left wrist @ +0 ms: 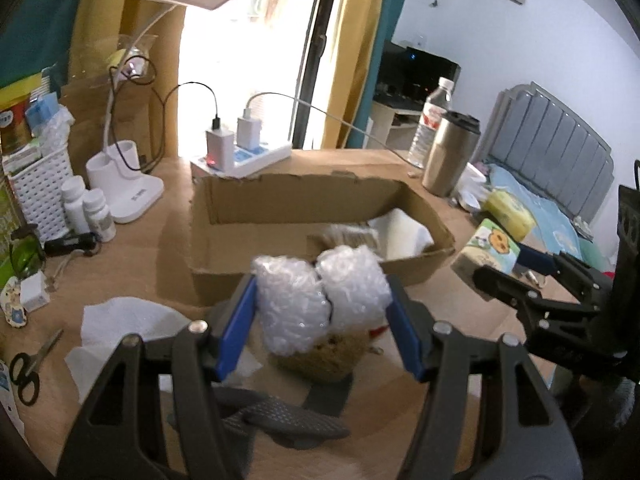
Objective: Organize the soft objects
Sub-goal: 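Carry both items into the cardboard box and open both grippers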
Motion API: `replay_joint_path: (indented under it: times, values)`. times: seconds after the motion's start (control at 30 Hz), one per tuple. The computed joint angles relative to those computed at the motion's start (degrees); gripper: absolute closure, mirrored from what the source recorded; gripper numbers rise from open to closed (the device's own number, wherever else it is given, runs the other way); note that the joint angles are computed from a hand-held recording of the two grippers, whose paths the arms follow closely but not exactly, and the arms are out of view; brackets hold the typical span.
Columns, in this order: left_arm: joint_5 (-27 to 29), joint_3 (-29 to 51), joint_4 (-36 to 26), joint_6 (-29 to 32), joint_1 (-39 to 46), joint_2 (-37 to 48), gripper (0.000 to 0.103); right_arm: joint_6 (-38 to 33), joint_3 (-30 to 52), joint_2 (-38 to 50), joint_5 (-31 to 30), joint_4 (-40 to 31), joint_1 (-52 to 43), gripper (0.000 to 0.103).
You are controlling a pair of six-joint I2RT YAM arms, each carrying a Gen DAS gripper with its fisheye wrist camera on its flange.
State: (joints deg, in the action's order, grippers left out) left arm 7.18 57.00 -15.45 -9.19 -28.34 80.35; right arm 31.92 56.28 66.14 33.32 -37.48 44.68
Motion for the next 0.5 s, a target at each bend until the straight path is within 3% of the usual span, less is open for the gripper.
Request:
replay_joint_path:
  times: [0.5]
  values:
    - [2.34, 4.12, 0.24, 1.27, 4.5, 4.15, 0.039, -4.38, 5.02, 6.75, -3.85, 3.65, -3.61, 0.032]
